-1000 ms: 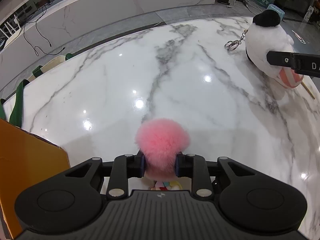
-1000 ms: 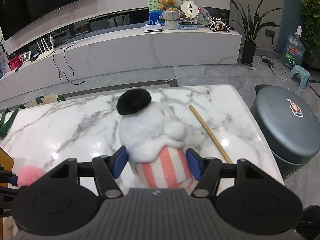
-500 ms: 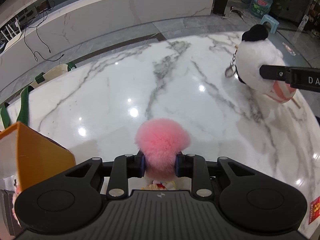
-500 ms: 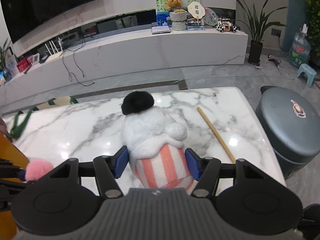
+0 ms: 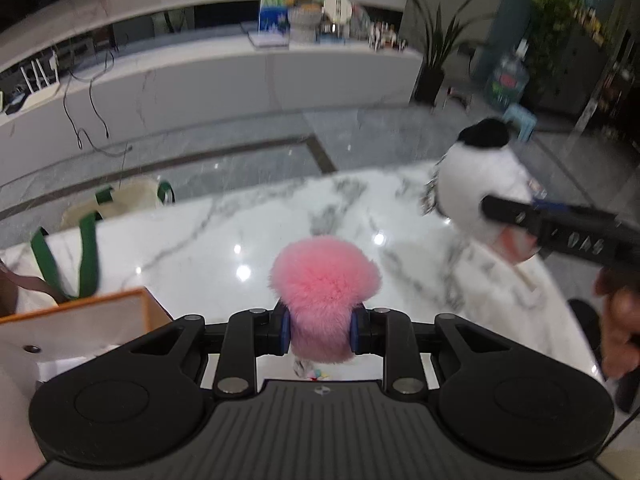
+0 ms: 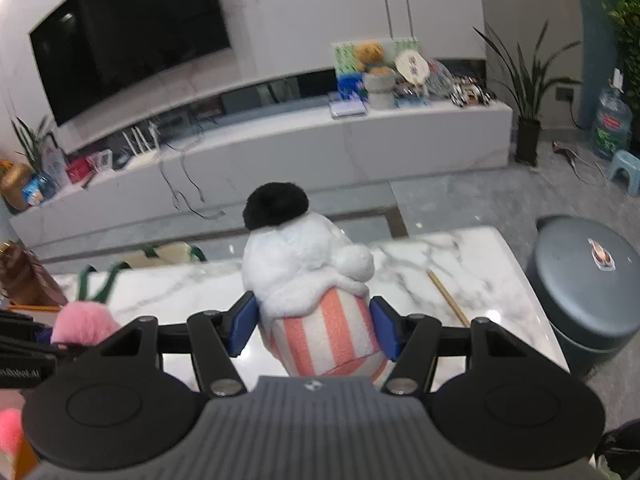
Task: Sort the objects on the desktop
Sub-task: 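Carry the pompom with the left gripper while the right gripper carries the plush over the box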
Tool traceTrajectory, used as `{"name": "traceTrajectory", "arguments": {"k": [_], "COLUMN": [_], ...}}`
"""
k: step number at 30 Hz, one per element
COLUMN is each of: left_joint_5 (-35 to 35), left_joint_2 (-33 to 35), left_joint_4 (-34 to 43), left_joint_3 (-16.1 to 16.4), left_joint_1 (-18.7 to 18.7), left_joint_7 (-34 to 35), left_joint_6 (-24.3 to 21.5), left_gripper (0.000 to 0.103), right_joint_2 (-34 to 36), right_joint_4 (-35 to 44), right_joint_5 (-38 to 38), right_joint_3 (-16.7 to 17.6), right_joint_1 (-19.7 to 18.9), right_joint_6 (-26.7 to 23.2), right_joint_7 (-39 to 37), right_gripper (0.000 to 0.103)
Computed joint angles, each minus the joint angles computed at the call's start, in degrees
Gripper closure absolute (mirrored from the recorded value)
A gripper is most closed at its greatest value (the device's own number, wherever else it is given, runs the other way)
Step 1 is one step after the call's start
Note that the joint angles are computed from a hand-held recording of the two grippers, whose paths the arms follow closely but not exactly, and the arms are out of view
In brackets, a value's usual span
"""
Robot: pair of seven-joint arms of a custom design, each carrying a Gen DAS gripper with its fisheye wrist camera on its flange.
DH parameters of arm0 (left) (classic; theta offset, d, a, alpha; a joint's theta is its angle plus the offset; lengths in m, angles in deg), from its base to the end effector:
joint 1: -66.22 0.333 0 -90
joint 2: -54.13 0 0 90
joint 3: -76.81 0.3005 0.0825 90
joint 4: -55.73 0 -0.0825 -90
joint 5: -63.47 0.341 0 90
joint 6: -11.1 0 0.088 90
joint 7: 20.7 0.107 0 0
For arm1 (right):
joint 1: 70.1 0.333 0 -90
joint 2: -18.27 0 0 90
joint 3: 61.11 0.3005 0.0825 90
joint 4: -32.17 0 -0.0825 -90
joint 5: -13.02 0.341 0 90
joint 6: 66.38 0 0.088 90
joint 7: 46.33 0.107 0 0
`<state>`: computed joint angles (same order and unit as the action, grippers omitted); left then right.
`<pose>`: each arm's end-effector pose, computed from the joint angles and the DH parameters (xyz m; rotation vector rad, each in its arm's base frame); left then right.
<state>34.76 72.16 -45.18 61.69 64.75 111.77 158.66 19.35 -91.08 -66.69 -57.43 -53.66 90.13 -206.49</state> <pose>0.6167 -0.1569 0.4523 -1.2673 2.5188 -0.9270 0.4849 0.2174 0.4383 -1.2902 1.9177 -0.8084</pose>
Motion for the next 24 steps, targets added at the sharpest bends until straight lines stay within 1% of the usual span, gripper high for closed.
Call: {"name": "traceTrajectory", "arguments": {"k": [2, 5, 12, 18, 21, 24], "left_joint_5": [-2.2, -7.7, -14.0, -14.8, -14.9, -16.3], "left_joint_2": [-1.8, -4.5, -8.7, -8.8, -8.6, -9.2], "left_joint_4": [-1.1, -3.1, -6.8, -6.6, -5.8, -5.8], "left_joint_3": [-0.6, -0.8, 2.4, 5.2, 6.0, 6.5], "left_joint_1": [1.0, 2.4, 3.1, 4.6, 5.8, 7.2], "left_joint_7": [1.9, 5.3, 11.3, 11.6, 11.4, 13.0], "left_joint_6": [0.1, -0.5, -1.1, -1.3, -1.8, -1.2], "left_gripper": [0.073, 0.073, 0.074, 0.073, 0.073, 0.073], "right_joint_2": [-0.4, -0.3, 3.1, 6.3, 7.1, 7.9], "right_joint_4": [1.0, 2.7, 8.9, 13.9, 15.7, 17.3], "right_joint_5": [-1.7, -3.7, -5.0, -3.5, -2.9, -2.4], "right_joint_3": [0.6, 1.4, 2.6, 2.5, 2.4, 2.1], "right_joint_1": [0.7, 1.7, 5.2, 8.8, 10.6, 11.9], "right_joint_6": [0.0, 0.2, 0.8, 0.9, 0.5, 0.3], "right_joint_7": [1.2, 2.2, 0.4, -4.5, -6.0, -7.5], "right_gripper": [0.041, 0.041, 0.041, 0.041, 0.041, 0.04]}}
